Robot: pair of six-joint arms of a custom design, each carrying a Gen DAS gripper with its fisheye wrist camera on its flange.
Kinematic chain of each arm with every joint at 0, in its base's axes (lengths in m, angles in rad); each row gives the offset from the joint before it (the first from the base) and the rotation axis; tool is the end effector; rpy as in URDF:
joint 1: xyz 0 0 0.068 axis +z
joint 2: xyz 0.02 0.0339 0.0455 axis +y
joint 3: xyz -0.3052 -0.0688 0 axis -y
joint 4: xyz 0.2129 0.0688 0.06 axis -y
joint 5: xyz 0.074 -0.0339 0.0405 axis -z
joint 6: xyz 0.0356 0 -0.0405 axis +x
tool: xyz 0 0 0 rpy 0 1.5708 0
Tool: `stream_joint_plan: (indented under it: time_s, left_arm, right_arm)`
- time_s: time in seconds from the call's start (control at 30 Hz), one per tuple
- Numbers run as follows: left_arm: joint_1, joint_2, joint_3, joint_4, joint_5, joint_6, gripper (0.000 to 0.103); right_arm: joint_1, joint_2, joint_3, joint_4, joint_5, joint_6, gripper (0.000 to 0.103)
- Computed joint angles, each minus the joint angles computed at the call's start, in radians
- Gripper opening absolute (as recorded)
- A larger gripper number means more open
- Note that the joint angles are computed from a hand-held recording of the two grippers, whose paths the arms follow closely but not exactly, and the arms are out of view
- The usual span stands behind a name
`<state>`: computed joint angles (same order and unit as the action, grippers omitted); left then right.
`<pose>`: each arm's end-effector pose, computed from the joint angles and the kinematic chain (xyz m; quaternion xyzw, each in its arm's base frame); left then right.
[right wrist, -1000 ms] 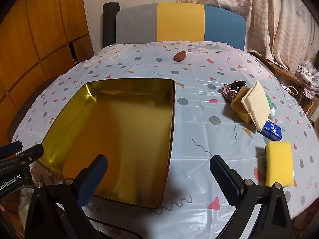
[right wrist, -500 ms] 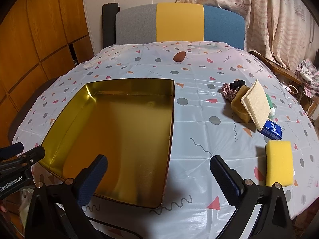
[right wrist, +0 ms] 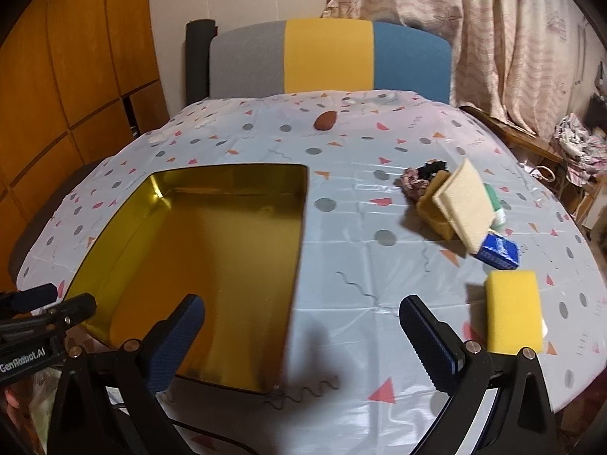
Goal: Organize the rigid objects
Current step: 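Grasp the yellow sponge with the left tool while the right grasps the white sponge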
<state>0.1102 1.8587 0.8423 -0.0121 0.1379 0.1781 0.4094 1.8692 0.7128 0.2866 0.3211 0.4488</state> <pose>0.3247 0.0310 0.1631 0.0511 0.9600 -0.0273 0.2740 0.2979 0.1170 0.1521 0.0731 0.9259 0.0045 0.3707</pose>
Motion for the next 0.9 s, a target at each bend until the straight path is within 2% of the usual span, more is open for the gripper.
stream_joint_plan:
  time_s: [0.27, 0.37, 0.47, 0.53, 0.63, 0.7, 0.8, 0.9]
  left_arm:
    - [-0.071, 0.070, 0.096, -0.203, 0.138, 0.003, 0.070]
    - [-0.107, 0.050, 0.071, -0.176, 0.156, -0.004, 0.066]
    - [-0.164, 0.017, 0.028, -0.107, 0.117, -0.007, 0.065]
    - [-0.202, 0.011, 0.035, -0.114, 0.093, 0.011, 0.065]
    - [-0.231, 0.022, 0.076, -0.164, 0.137, 0.010, 0.065]
    - [-0.238, 0.026, 0.097, -0.183, 0.173, -0.009, 0.065]
    - [-0.260, 0.036, 0.135, -0.189, 0.228, -0.047, 0.066]
    - [-0.310, 0.038, 0.166, -0.167, 0.228, -0.092, 0.067]
  right_arm:
    - [-0.127, -0.060, -0.164, 0.119, -0.002, -0.037, 0.103]
    - [-0.191, -0.075, -0.226, 0.153, 0.032, -0.047, 0.103]
    - [-0.305, -0.067, -0.293, 0.215, 0.063, -0.071, 0.103]
    - [-0.385, -0.049, -0.317, 0.254, 0.059, -0.109, 0.103]
    - [-0.518, -0.005, -0.345, 0.325, 0.017, -0.158, 0.103]
    - [-0.606, -0.004, -0.385, 0.395, -0.052, -0.176, 0.103]
    - [-0.758, -0.016, -0.445, 0.475, -0.154, -0.207, 0.103]
    - [-0.865, -0.021, -0.487, 0.523, -0.200, -0.246, 0.103]
